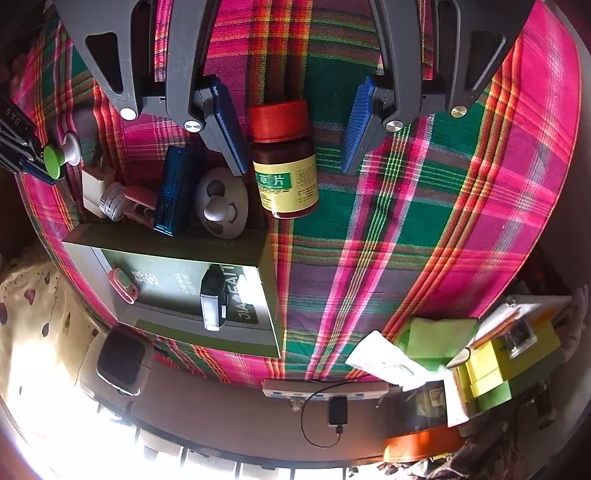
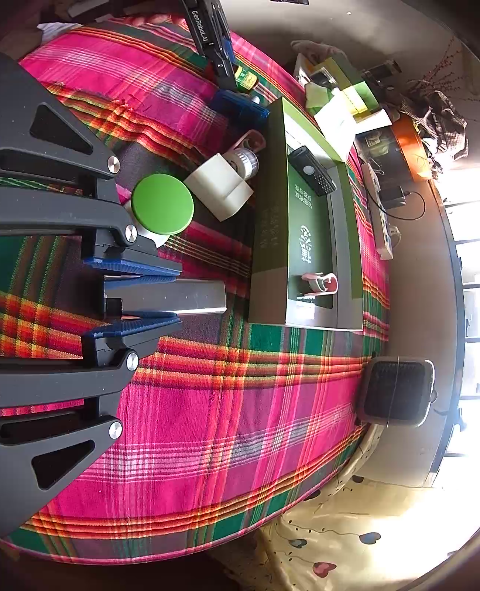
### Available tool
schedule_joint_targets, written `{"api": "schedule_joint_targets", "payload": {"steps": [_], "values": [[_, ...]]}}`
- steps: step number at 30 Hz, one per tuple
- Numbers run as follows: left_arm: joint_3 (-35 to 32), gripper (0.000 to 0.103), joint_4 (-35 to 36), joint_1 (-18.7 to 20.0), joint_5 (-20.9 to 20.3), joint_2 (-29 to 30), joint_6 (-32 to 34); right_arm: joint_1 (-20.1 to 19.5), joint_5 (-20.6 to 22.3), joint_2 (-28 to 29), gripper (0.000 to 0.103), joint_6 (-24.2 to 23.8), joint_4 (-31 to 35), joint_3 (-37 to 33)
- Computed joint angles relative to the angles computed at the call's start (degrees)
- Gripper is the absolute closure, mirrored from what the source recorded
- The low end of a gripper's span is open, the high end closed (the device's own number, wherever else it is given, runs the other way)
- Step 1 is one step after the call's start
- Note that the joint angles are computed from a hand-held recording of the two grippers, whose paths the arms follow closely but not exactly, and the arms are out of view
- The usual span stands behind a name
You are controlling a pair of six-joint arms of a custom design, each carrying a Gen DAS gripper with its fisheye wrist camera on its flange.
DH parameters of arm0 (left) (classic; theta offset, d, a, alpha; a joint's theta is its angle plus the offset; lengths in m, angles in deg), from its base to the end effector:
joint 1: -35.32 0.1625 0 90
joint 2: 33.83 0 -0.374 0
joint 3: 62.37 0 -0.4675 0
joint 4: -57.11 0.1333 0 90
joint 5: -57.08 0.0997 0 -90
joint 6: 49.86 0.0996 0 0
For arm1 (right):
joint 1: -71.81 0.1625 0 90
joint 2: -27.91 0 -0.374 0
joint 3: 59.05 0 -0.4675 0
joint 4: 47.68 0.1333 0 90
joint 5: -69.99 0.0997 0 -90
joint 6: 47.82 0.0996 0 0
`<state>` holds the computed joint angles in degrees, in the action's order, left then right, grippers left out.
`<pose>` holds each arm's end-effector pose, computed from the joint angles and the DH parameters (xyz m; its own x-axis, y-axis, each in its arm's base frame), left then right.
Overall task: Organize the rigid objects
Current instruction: 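Grasp the red-capped brown bottle with the left gripper while the right gripper holds the silver bar, then carry the bottle with the left gripper while the right gripper carries the silver bar toward the box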
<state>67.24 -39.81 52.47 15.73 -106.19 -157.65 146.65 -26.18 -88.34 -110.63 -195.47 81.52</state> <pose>-0.3010 -0.3106 0.0070 -0.6900 -0.4242 -0.5865 0.1539 0.7058 -0.6915 0.0141 -0.4166 0.2778 -0.6254 -0.5712 0.5315 -0.7401 0.6501 -0.1723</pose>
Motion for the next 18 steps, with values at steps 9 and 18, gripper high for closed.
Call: {"api": "schedule_joint_targets", "payload": {"steps": [9, 18], "values": [[0.49, 0.060, 0.34, 0.06, 0.65, -0.59, -0.38, -0.05, 0.06, 0.03, 0.079, 0.04, 0.05, -0.08], [0.66, 0.070, 1.97, -0.13, 0.43, -1.23, -1.58, -0.09, 0.03, 0.16, 0.079, 0.30, 0.01, -0.24]]}}
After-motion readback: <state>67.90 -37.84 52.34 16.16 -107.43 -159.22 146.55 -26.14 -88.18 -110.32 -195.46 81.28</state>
